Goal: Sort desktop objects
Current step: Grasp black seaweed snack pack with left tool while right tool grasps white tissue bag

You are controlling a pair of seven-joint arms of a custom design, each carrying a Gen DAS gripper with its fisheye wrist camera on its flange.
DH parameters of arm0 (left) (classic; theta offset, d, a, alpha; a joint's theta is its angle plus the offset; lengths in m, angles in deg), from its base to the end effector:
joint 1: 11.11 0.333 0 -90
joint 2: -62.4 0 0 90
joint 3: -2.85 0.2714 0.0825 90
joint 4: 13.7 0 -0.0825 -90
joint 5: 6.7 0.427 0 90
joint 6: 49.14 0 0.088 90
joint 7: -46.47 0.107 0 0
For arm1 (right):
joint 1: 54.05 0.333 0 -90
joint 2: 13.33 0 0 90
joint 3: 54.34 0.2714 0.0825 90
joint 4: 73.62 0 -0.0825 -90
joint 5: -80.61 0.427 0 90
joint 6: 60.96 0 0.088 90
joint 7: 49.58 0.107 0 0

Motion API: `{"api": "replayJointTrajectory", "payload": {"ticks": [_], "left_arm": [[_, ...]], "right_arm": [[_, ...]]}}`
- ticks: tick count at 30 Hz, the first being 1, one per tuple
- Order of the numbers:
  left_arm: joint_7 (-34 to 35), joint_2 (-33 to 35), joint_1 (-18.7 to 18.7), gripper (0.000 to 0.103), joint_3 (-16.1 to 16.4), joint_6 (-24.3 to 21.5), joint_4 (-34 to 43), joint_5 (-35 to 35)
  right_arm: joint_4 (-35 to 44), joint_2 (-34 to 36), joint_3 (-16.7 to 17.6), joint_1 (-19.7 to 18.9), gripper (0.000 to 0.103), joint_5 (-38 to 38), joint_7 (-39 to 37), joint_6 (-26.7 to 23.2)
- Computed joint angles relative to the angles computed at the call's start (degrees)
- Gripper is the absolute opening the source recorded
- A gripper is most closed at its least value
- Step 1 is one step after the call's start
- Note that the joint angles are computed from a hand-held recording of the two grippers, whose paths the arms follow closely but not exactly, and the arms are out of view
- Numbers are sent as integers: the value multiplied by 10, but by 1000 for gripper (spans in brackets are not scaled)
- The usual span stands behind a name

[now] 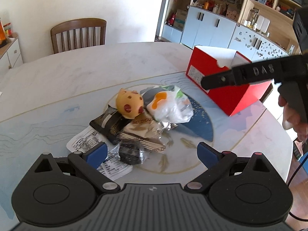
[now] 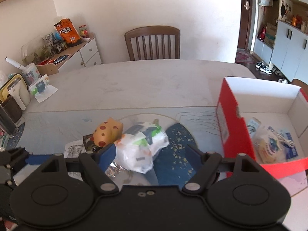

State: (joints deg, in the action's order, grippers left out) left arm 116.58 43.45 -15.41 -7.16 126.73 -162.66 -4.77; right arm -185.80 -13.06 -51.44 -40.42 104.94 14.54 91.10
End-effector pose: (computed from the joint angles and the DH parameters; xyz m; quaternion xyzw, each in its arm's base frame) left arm 0.4923 -0.1269 0.3911 -0.6678 0.6350 -0.3251 0.2123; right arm 0.6216 0.1726 0.4886 -0.7843 0.5008 -0.1515 0.3333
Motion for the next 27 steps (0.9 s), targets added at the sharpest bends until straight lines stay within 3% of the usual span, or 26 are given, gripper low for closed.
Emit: {"api": "replayJointTrajectory", "payload": {"ticks": [5,21,27], "left_arm": [[-17,18,35,100,-24,18,8,36],[50,86,-7,100,27,16,45,-9],[53,101,5,100,19,18,55,-8]], "right_arm": [[46,44,6,3,79,-32,48,-10],[197,180,16,8,79,-121,222,-95],[244,219,13,11,79,-142,267,-125]]}}
